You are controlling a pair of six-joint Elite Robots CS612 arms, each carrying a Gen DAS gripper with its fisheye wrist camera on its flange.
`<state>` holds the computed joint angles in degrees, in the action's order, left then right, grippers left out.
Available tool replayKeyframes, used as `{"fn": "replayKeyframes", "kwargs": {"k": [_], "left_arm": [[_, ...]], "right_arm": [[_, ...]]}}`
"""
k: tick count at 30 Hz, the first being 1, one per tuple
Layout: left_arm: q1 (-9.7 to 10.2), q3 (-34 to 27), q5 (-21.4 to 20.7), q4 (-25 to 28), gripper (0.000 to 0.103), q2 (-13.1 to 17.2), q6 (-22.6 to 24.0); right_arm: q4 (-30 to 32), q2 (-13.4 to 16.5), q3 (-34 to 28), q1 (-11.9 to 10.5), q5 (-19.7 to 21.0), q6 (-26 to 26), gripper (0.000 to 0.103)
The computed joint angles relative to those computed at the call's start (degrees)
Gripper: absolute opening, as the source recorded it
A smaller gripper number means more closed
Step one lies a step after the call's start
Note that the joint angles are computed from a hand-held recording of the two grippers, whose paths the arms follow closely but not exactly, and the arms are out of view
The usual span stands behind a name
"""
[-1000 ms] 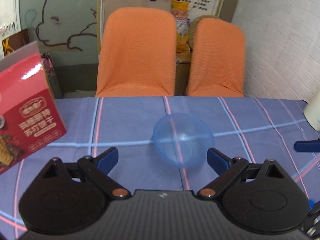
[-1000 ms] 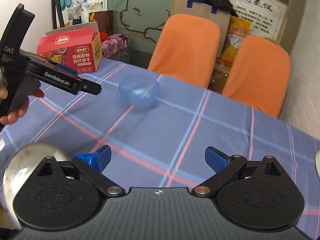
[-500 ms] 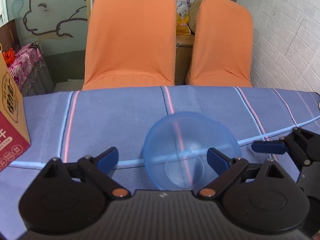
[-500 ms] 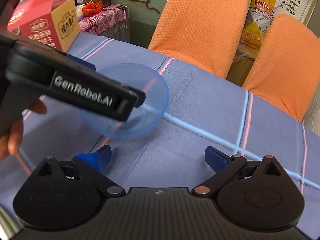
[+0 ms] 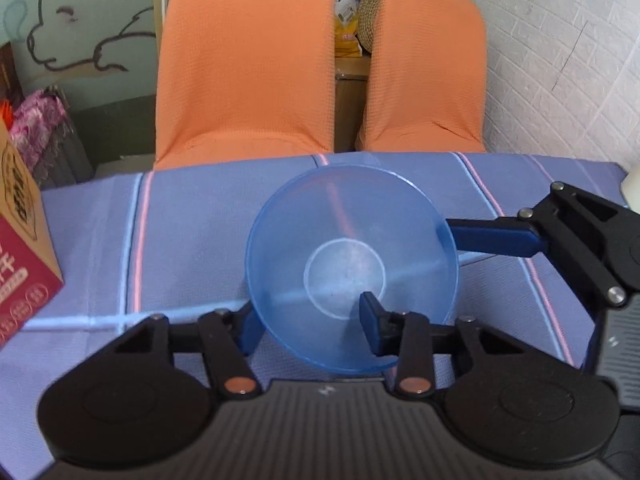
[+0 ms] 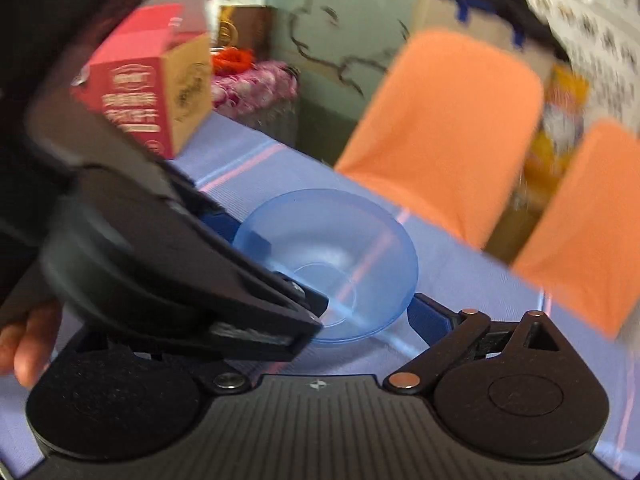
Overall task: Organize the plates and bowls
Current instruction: 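Carry the light blue bowl with the left gripper into the white bowl, then open the left gripper and withdraw it from the nested bowls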
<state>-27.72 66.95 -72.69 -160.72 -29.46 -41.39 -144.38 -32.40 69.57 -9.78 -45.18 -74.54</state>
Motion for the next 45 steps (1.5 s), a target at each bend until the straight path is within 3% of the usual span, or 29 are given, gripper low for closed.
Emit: {"fn": "replayKeyframes", "kwargs": {"k": [4,6,9,13,21,28,31,34,38,41,45], "left_arm": [[-1.02,2.4,-0.2,-2.3,0.039,-1.6,-0.5],[-1.61,2.6,-0.6,-1.7,0.039,-2.2,-0.8],[-2.81,2.8,-0.8,-0.4,0.039,-3.0,-0.2],[-5.10,3.9,-2.0,-1.9,0.039,-4.1,0.5],[-10.82,3.8,-4.1,-4.0,0.039,-4.5,2.9],[-13.59,1.9,-6.6,-2.0,0.040,-3.4,4.3],[-14.26,1.5,-5.4,-0.3,0.041,-3.1,5.0],[-15.16,2.1,-1.9,0.6,0.067,-3.3,5.5],[-15.92,3.3,2.8,0.8,0.071,-4.1,6.3],[-16.06,5.7,4.1,-2.7,0.080,-5.2,5.2],[-16.70,9.3,7.1,-8.9,0.080,-6.4,1.2]], "right_arm": [[6.1,-1.2,-0.1,-1.1,3.7,-2.3,0.086],[7.9,-1.9,0.2,-1.4,3.0,-2.6,0.086],[4.9,-3.2,2.4,-1.6,1.2,-1.5,0.086],[6.1,-5.3,4.5,-2.5,-0.3,0.1,0.086],[5.8,-10.5,11.0,-7.8,-3.4,2.3,0.088],[3.0,-13.1,15.6,-12.2,-6.8,2.6,0.088],[3.0,-13.0,16.1,-13.4,-7.3,3.0,0.088],[4.6,-12.5,16.1,-14.1,-7.4,3.0,0.087],[6.0,-11.9,15.8,-14.6,-7.2,3.0,0.087],[6.3,-11.5,15.4,-15.0,-6.8,4.2,0.087],[6.7,-11.1,15.4,-16.7,-4.1,7.6,0.087]]}}
